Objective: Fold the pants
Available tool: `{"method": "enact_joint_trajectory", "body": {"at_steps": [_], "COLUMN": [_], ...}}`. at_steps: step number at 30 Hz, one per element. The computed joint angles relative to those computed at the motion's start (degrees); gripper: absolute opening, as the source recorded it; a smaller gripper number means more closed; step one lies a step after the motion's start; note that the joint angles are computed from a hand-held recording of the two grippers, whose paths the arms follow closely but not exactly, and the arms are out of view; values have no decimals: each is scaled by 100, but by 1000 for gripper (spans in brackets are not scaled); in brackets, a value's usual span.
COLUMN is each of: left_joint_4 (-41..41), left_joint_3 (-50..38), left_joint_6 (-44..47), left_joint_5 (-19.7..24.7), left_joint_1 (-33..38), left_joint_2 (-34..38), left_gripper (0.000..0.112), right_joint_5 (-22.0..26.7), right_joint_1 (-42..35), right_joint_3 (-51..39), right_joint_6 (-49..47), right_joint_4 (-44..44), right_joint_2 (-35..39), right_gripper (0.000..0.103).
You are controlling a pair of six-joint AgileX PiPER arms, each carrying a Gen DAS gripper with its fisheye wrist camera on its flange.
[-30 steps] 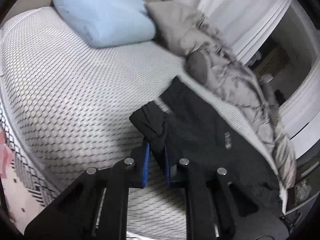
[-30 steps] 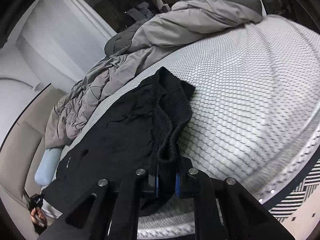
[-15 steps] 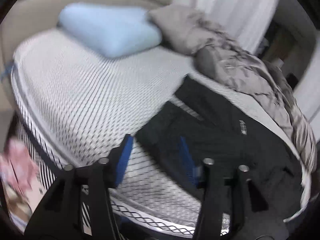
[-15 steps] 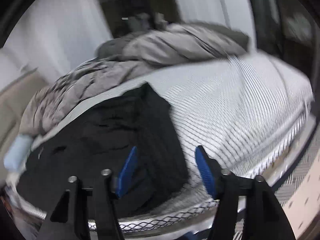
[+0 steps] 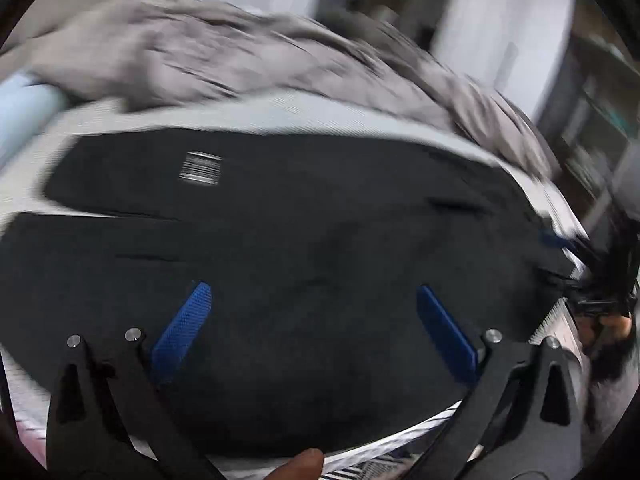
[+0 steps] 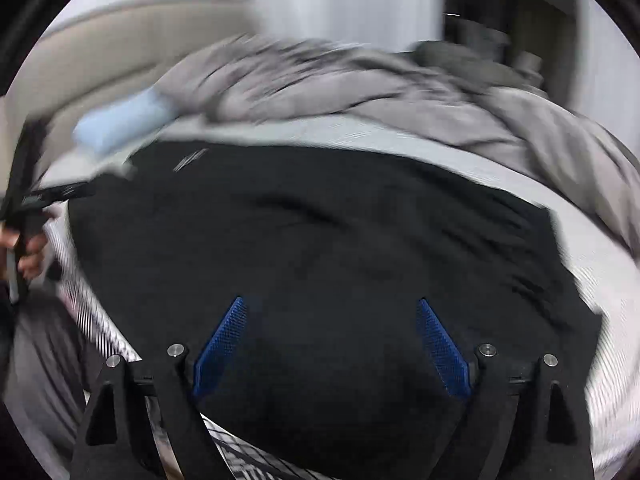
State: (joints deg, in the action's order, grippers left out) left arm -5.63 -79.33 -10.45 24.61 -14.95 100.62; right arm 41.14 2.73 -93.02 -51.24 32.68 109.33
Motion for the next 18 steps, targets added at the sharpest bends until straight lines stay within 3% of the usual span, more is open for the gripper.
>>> {"method": "enact_joint_trajectory", "body": {"at_steps": [4, 6, 8, 12, 16, 18], "left_joint_4": [51, 503, 756, 201, 892, 998], "left_joint_3": [-1420, -1757, -1346, -575, -100, -18], "left_joint_6": [243, -15, -185, 287, -397, -618], "left_joint_5": [683, 961, 845, 392, 296, 309], "left_joint_1": [-592, -729, -683, -191, 165, 282], "left_joint_2": [1241, 1590, 1421, 987, 712, 643], "left_gripper": [102, 102, 102, 102, 102, 102], "right_joint_5": [421, 445, 513, 143, 47, 334], "right_joint_1": [602, 679, 586, -302, -1498, -1790], "right_joint_3": [-731, -854, -876, -403, -161, -137], "right_joint_6": [425, 659, 928, 749, 303, -101], "right_joint_4": [-470, -799, -1148, -1240, -608, 10], "right_joint_2": [681, 890, 956, 721, 690, 655], "right_gripper": [88, 88, 88, 88, 87, 86]}}
